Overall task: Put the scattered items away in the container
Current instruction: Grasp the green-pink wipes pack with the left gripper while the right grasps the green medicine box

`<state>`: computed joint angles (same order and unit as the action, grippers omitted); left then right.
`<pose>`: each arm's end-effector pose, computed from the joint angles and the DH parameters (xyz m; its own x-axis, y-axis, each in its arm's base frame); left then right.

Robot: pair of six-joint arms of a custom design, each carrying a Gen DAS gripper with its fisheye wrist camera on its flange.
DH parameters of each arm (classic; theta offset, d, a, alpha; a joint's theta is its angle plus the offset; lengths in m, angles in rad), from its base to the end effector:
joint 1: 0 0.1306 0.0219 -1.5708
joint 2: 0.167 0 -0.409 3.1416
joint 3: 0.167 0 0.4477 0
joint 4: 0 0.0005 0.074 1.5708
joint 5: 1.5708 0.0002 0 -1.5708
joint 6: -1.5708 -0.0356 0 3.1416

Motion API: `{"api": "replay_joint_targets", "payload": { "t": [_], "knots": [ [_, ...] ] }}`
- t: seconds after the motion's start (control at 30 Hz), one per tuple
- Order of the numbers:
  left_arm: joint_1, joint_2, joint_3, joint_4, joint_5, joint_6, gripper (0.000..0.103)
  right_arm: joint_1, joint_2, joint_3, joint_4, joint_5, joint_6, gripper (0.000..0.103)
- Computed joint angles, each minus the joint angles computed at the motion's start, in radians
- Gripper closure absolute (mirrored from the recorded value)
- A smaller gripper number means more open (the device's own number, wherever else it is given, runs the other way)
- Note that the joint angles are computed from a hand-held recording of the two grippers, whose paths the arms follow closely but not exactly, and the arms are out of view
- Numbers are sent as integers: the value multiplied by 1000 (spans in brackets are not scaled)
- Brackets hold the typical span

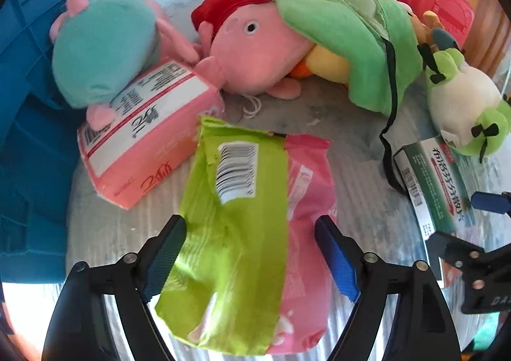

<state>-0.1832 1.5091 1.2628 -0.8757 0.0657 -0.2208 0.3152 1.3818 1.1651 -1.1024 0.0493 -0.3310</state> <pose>0.5368 -0.1023 0.3294 -0.8184 0.3739 -0.4363 0.3987 0.9163 0.0373 0.4544 0.1458 0.3371 -0.9676 0.0259 -0.2510 0.0175 0.9992 0.0358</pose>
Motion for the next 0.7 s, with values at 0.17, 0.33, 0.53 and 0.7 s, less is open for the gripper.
{"api": "replay_joint_targets", "payload": {
  "t": [0.17, 0.33, 0.53, 0.7],
  "knots": [
    [-26, -12, -38, 46, -10, -89, 1, 4, -5, -21, -5, 11, -19, 0],
    [-39, -14, -74, 129, -87, -123, 0, 10, 1, -46, 7, 30, -15, 0],
    [-14, -20, -76, 145, -89, -129, 23, 22, -6, -70, 70, 54, -28, 0],
    [11, -20, -59, 128, -74, -106, 41, 25, -18, -69, 76, 54, -10, 16]
  ]
}}
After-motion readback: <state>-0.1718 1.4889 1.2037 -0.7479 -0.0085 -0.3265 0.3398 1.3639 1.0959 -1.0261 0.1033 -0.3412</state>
